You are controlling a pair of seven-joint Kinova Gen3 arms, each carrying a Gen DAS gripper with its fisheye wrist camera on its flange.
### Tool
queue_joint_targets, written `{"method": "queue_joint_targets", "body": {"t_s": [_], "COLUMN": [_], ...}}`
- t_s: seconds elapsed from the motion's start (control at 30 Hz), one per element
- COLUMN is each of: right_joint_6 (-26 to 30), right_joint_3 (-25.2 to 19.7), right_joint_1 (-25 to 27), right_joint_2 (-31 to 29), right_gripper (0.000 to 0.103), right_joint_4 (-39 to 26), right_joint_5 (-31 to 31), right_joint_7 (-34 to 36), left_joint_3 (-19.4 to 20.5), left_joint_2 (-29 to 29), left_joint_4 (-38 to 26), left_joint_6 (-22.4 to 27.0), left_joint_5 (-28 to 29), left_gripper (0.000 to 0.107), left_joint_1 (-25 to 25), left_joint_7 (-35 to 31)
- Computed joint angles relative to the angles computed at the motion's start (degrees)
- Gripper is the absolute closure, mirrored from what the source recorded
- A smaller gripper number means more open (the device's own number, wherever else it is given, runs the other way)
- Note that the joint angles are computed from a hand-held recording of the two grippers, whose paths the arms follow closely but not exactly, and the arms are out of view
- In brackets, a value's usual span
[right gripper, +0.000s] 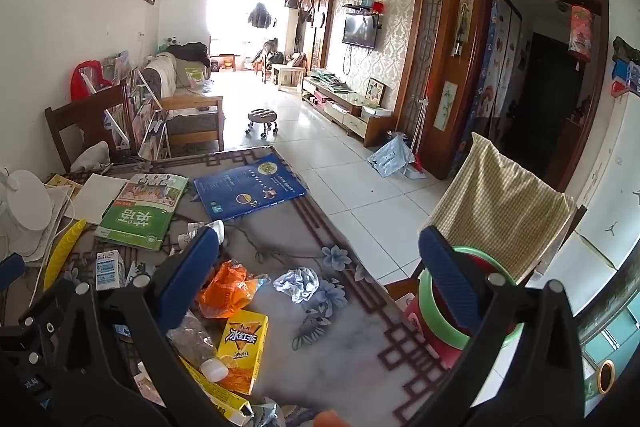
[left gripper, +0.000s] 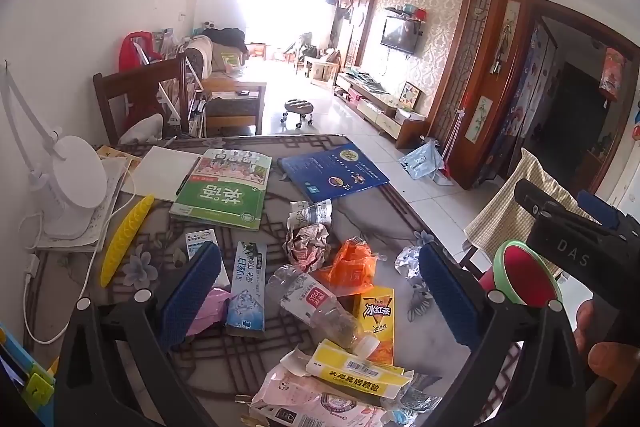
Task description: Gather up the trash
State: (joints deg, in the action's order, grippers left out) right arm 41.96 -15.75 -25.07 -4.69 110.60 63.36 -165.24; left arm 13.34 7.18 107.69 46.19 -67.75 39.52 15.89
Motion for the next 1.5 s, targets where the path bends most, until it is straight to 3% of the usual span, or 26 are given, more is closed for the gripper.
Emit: {"method": "queue_joint_targets", "body": {"t_s": [1.13,1.33,1.5], "right_joint_6": [-0.25,0.8,0.37], "right_joint_3": [0.34,0.47,0.46], "right_joint_1": [0.0,-0.51,-0.55], "right_joint_2": [0.48,0.94,0.83], "right_gripper": [0.004,0.004,0.004], "right_joint_4": [-0.13,-1.2,-0.65], "right_joint_5": [1.58,-0.67,0.78], "right_joint_7": [-1.73,0.58,-1.19], "left_joint_3": [0.09,-0.3,0.28], "left_joint_2": [-0.4,-1.28,-0.26], "left_joint_4": [0.21,1.2,0.15], "left_joint_6": [0.74,-0.77,1.01], "left_joint_5": [0.22,0.48,0.04], "left_gripper": [0.012,0.012,0.012], "left_joint_1": [-1.01,-2.24,-0.93], "left_joint_7": [-1.08,-1.87,-0.69]}}
